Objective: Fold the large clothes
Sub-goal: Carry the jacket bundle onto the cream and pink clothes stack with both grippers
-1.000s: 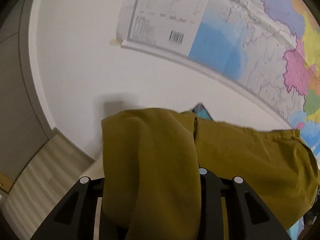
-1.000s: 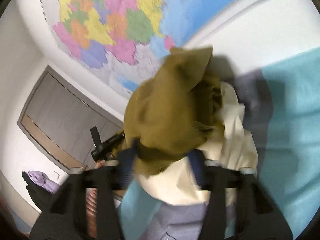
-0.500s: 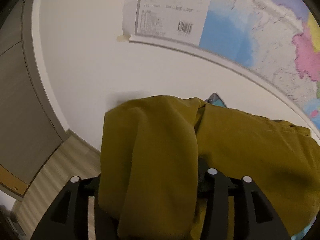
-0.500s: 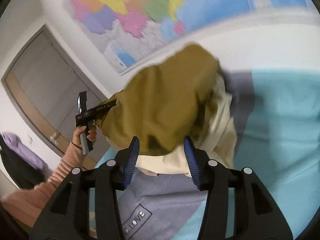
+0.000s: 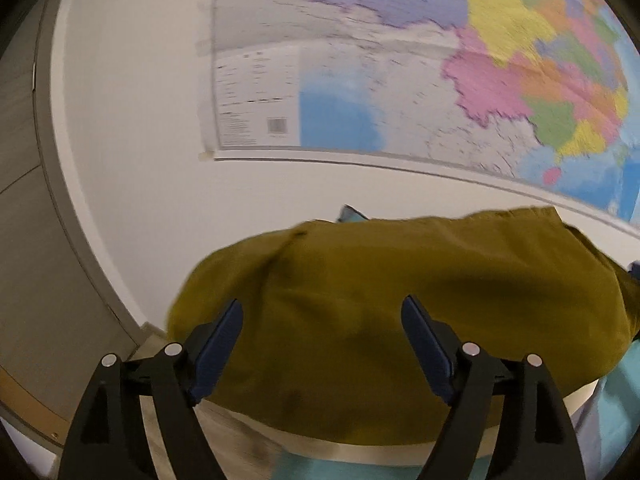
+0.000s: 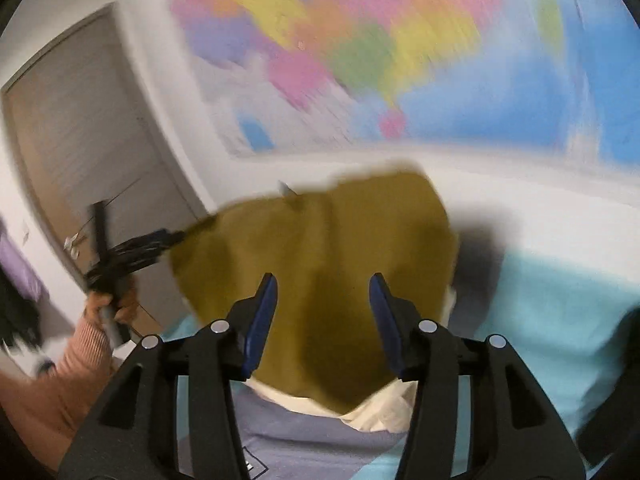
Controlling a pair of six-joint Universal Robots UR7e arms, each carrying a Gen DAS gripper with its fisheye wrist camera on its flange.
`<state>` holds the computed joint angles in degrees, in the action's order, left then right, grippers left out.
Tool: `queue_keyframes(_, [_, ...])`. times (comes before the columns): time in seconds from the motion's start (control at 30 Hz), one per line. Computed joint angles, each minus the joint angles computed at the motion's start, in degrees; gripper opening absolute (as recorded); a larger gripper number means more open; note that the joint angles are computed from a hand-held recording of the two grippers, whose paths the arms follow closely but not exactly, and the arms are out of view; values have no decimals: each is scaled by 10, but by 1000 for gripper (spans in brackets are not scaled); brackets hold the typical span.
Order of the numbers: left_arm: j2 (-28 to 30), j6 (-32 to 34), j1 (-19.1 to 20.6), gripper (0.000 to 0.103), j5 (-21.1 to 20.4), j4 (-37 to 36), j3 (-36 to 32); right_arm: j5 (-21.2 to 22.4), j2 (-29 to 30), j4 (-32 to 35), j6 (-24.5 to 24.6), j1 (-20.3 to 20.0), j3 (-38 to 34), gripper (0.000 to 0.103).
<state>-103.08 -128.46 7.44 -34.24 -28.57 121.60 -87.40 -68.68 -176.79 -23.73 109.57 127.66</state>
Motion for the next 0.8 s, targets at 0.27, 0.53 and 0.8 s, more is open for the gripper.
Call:
queue_keyframes(0.27, [35,50,51,79,24,-84,22,-1,13,4,21,-42,23,45])
queue_keyframes(0.53, [68,22,40,80,16,-72,17,-8,-19,-61,-39,9,53,47])
queue_keyframes(0.8, [30,14,56,89,2,-115,36,-47,39,-54,-27,8,46,47])
